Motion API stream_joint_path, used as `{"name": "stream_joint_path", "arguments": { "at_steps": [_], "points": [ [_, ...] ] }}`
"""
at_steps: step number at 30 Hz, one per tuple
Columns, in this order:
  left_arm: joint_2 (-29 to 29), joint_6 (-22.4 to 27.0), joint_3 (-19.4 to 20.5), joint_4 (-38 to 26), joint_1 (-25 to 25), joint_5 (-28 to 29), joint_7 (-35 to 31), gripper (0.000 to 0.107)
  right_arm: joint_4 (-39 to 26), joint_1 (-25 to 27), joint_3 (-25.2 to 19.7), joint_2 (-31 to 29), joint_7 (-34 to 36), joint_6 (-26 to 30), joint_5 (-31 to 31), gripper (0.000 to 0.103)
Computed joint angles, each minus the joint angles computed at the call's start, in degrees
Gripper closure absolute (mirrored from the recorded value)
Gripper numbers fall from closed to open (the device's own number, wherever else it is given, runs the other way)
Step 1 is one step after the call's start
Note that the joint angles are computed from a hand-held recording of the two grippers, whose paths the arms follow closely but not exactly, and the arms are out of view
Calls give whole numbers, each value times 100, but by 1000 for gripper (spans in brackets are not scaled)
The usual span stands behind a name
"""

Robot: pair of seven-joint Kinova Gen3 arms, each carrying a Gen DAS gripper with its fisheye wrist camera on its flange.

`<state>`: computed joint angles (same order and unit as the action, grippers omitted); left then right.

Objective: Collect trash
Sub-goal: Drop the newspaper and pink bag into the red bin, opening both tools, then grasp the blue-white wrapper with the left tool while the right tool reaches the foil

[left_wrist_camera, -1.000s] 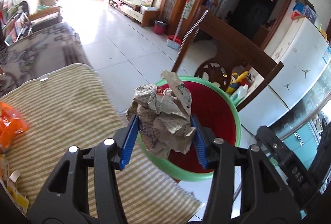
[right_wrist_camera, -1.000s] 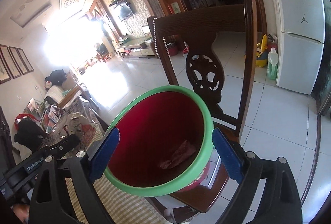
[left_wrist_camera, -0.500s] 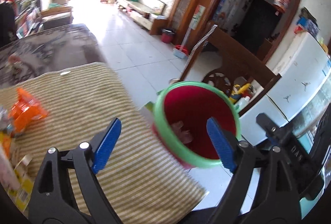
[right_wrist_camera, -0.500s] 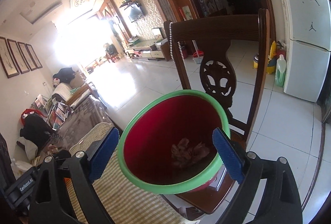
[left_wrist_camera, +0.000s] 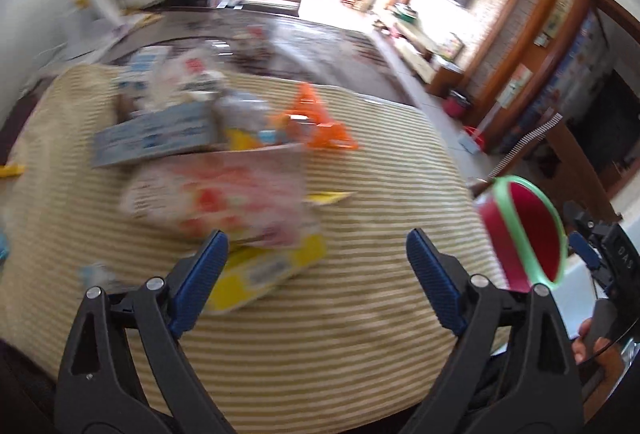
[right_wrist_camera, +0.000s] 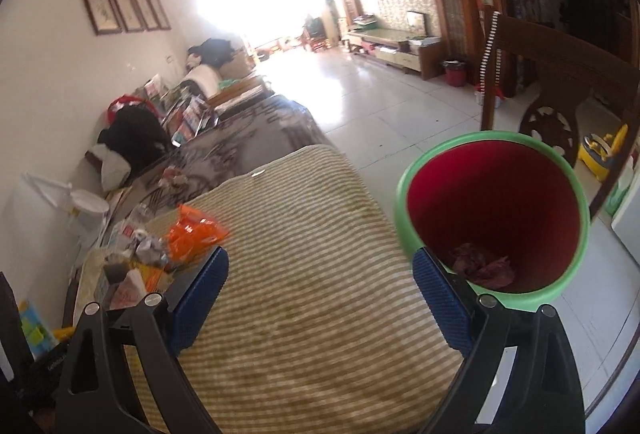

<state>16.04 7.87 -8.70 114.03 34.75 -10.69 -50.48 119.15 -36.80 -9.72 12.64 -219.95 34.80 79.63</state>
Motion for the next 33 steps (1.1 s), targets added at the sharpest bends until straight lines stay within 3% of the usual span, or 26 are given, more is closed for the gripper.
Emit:
{"name": "stream_joint_path", "arguments": {
  "at_steps": [4, 7, 9, 14, 21, 24, 25, 28, 30, 33],
  "points": [
    [-334, -39, -1055, 594, 433, -392, 932, 15, -561, 69, 56, 342, 932, -669, -330, 12],
    [-415, -39, -1193, 902, 198, -514, 1479, 14, -910, 261, -1, 567, 1220, -1258, -602, 12],
    [-449, -7, -848, 1057, -333, -178, 1421, 14, -1137, -23, 198, 697, 1550, -1258, -918, 12],
    [-248, -221, 332, 1274, -1646, 937, 798, 14, -1725, -215, 70, 1087, 2643, -1131, -1737, 10],
    [349, -429, 1524, 924, -2798, 1306, -100, 15, -2091, -525, 145, 1325, 3609, -858, -2461, 10],
    [538, -508, 1496, 810, -2762, 1360, -369, 43, -2179, -596, 255, 1371, 3917, -828, -2720, 10],
    [545, -605, 1620, 842, -2886, 1308, -468, 55, -2236, -580, 270, 1404, 4051, -857, -2836, 10],
    [672, -1095, 2290, 1026, -3561, 1000, -460, 77, -2453, -488, 307, 1511, 4602, -1029, -3282, 10],
    [712, -1338, 2318, 1123, -3645, 1116, -655, 80, -2711, -235, 109, 1638, 5061, -1137, -3545, 10],
    [630, -1516, 1660, 1268, -3116, 1472, -1088, 81, -3312, 285, -489, 1950, 5760, -950, -3811, 10]
  ]
}}
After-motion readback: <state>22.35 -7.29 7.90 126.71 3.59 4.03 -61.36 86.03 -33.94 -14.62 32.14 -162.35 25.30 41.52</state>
